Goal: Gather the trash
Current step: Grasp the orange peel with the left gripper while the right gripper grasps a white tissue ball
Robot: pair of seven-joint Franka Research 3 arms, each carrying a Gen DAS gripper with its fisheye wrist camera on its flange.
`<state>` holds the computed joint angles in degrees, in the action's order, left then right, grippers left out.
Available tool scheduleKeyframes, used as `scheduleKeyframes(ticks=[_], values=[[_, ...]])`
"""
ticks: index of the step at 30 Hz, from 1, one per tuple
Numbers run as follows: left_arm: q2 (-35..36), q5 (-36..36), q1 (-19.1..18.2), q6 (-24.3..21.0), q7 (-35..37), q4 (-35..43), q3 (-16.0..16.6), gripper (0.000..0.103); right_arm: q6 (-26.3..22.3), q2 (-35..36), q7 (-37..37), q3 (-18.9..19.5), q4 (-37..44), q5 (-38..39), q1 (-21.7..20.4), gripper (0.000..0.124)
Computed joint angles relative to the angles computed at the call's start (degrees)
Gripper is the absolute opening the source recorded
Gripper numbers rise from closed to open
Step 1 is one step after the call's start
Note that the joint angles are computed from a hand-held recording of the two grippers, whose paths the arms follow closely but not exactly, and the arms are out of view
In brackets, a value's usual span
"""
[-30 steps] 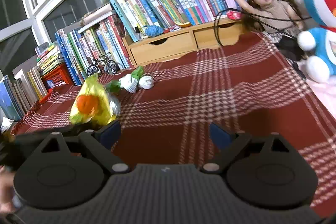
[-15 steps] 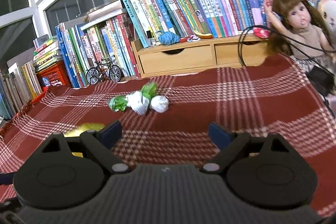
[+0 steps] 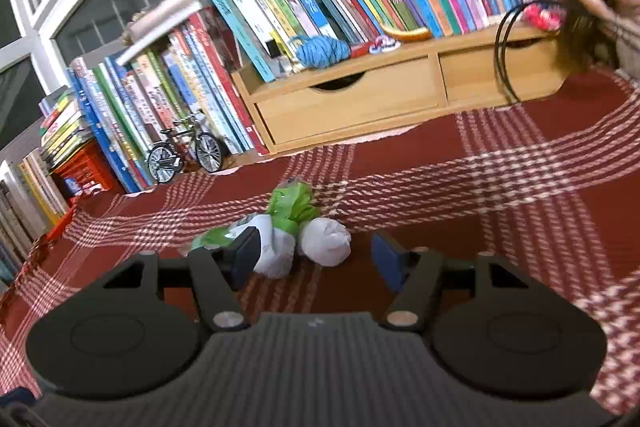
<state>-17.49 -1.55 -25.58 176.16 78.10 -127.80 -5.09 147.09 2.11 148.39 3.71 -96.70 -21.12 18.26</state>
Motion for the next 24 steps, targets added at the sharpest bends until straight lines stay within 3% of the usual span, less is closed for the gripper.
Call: scheduleKeyframes(ticks=[7, 13, 18, 24], values=[[5.32, -5.01, -3.62, 1.01, 4.03, 4.22, 2.17, 0.087, 3.04, 3.83, 1.21, -1.3, 1.23, 2.4, 0.06, 0.065], [8.72, -7.55, -1.29, -0.59, 5.82, 7.35, -0.64, 0.087, 5.36, 4.69, -1.02, -2.06, 1.2, 7.79, 0.37, 0.029], [10.54, -8.14, 1.51, -3.48, 6.34, 9.31, -3.55, 0.085, 0.42, 2.82, -10.19, -0.9, 1.56, 12.99, 0.33, 0.028], [11.63, -6.97, 3.58, -4.07, 5.08, 10.56, -5.84, 0.078, -1.68, -3.35, -17.36, 0.65, -3.2, 17.84, 0.08, 0.028]])
